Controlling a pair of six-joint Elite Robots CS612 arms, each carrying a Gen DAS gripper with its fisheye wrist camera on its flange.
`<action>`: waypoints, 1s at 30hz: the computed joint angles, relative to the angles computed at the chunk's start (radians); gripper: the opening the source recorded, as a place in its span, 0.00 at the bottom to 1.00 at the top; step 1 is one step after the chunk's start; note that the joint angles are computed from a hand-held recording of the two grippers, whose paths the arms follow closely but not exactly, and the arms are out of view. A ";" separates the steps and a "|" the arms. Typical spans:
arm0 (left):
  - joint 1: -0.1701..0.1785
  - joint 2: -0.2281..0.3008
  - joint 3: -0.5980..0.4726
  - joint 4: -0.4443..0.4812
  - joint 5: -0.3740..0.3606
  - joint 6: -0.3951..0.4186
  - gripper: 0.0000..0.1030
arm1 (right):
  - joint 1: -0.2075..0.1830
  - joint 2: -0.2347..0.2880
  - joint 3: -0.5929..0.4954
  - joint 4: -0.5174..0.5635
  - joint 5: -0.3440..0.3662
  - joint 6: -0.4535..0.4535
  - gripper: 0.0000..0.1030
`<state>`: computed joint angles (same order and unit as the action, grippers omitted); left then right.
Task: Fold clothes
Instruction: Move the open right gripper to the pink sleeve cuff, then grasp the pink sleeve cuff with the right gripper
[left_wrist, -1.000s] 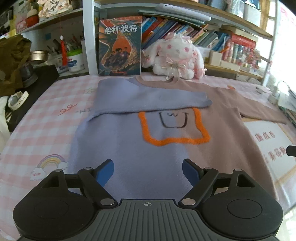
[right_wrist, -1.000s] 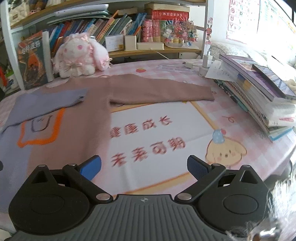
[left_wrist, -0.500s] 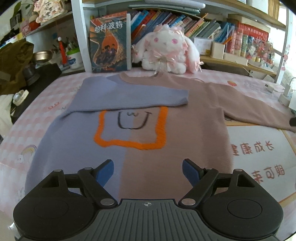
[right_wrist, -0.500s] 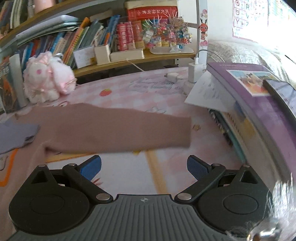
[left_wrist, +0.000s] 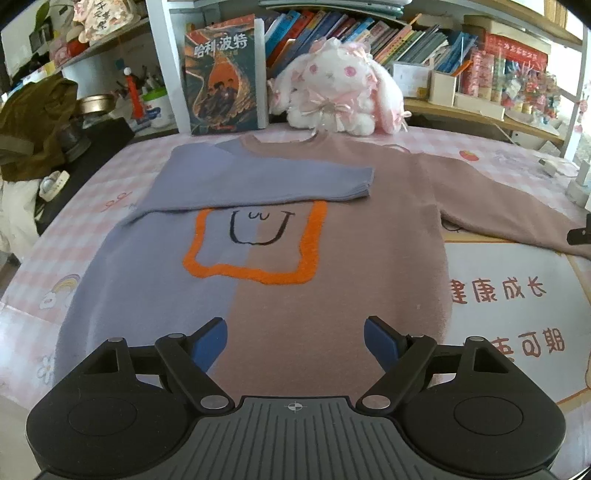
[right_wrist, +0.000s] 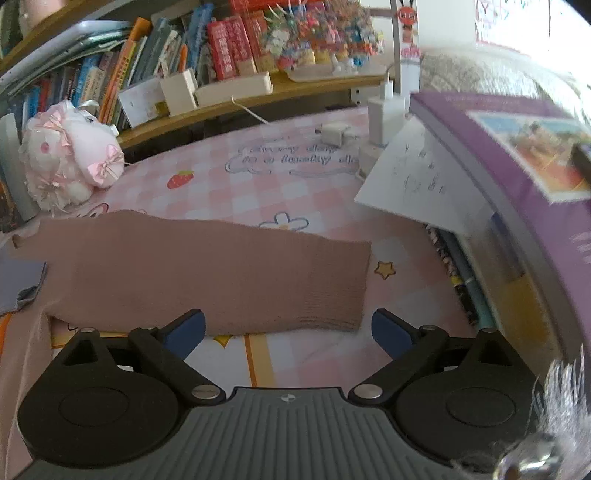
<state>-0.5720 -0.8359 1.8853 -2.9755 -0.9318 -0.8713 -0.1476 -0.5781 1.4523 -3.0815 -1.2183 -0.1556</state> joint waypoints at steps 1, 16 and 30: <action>0.000 -0.002 -0.001 0.008 0.002 -0.004 0.81 | 0.000 0.003 -0.007 0.014 0.002 0.007 0.94; -0.005 -0.014 -0.009 0.087 0.009 -0.031 0.81 | -0.031 0.083 -0.130 0.040 0.275 0.225 0.79; -0.013 -0.011 -0.014 0.075 0.020 -0.021 0.81 | -0.027 0.097 -0.175 0.173 0.397 0.189 0.68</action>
